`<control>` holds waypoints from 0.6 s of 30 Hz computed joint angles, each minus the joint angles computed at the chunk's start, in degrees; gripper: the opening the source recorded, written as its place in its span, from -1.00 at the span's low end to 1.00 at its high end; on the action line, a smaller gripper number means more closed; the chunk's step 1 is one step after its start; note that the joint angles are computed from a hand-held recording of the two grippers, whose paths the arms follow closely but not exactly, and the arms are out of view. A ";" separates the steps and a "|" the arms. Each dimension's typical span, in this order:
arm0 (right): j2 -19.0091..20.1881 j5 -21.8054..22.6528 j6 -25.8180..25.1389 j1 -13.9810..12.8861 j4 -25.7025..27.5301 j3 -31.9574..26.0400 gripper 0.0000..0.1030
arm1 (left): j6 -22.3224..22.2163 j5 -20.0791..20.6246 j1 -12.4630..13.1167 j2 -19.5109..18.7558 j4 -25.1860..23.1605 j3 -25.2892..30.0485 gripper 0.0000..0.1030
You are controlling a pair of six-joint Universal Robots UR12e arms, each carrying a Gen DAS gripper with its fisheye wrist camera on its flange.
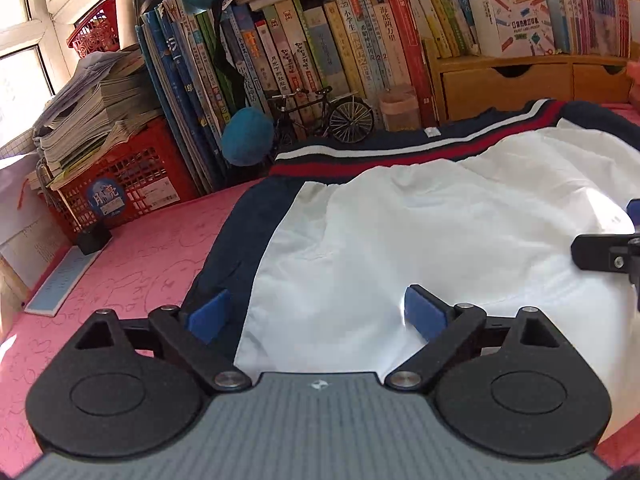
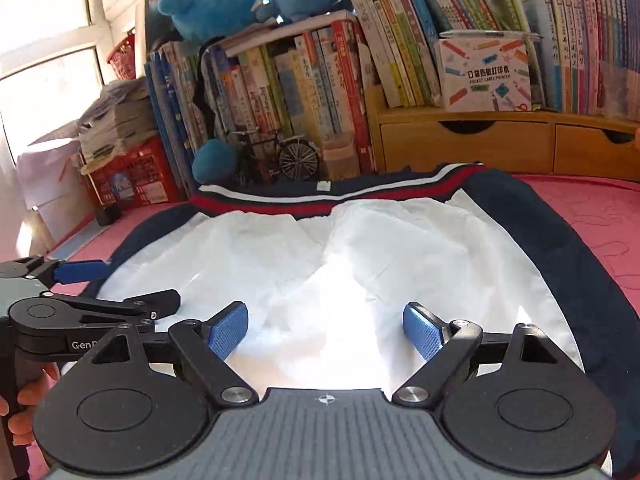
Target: Fold clothes
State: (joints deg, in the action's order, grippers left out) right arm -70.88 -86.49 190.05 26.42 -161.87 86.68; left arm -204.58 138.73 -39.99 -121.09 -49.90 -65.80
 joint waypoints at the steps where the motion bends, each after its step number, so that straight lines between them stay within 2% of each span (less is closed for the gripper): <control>1: 0.01 -2.05 -1.17 -0.02 0.60 0.19 0.68 | -0.15 1.80 -0.01 0.57 -0.27 -1.15 0.95; 3: -0.07 -5.71 -3.18 -0.20 1.38 0.72 0.61 | 2.62 4.59 0.26 2.11 5.39 -5.44 1.00; 4: -0.69 -5.79 -3.51 -0.85 1.12 1.52 0.30 | 2.87 5.80 0.40 2.94 6.53 -7.08 1.00; 6: -1.80 -7.34 -3.96 -1.80 0.64 2.96 0.07 | 1.46 7.14 0.83 4.71 5.55 -9.12 1.00; 7: -2.09 -11.23 -3.83 -1.61 0.70 3.28 0.19 | -1.26 8.29 1.01 5.29 2.59 -9.19 1.00; 8: -2.12 -17.23 -3.60 -1.15 0.77 3.27 0.37 | -3.56 9.06 1.27 5.92 0.24 -9.43 1.00; 9: -2.19 -20.86 -3.24 -0.96 -0.87 3.73 0.65 | -5.88 7.43 1.47 6.58 0.29 -9.45 0.96; 10: -2.37 -22.09 -2.82 -1.14 -2.52 4.22 0.64 | -7.41 5.37 1.75 7.31 1.63 -9.79 0.88; 11: -2.42 -20.92 -1.13 -1.21 -4.17 4.42 0.64 | -8.86 3.31 2.05 8.04 3.08 -10.16 0.88; 14: -1.99 -11.84 1.43 -2.22 -7.76 3.98 0.64 | -6.17 -4.10 2.60 6.77 10.98 -8.20 0.88; 16: 0.55 -8.47 -1.00 -1.18 -7.53 0.66 0.62 | -2.98 -4.91 2.29 3.71 11.71 -4.26 0.89; 18: 3.16 -6.46 -3.65 -0.12 -4.53 -3.12 0.62 | 0.34 -2.73 1.74 -0.22 7.53 0.99 0.89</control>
State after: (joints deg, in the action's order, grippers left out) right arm -67.72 -92.95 186.41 26.30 -166.40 83.56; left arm -204.24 136.00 -38.25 -121.31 -42.37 -64.81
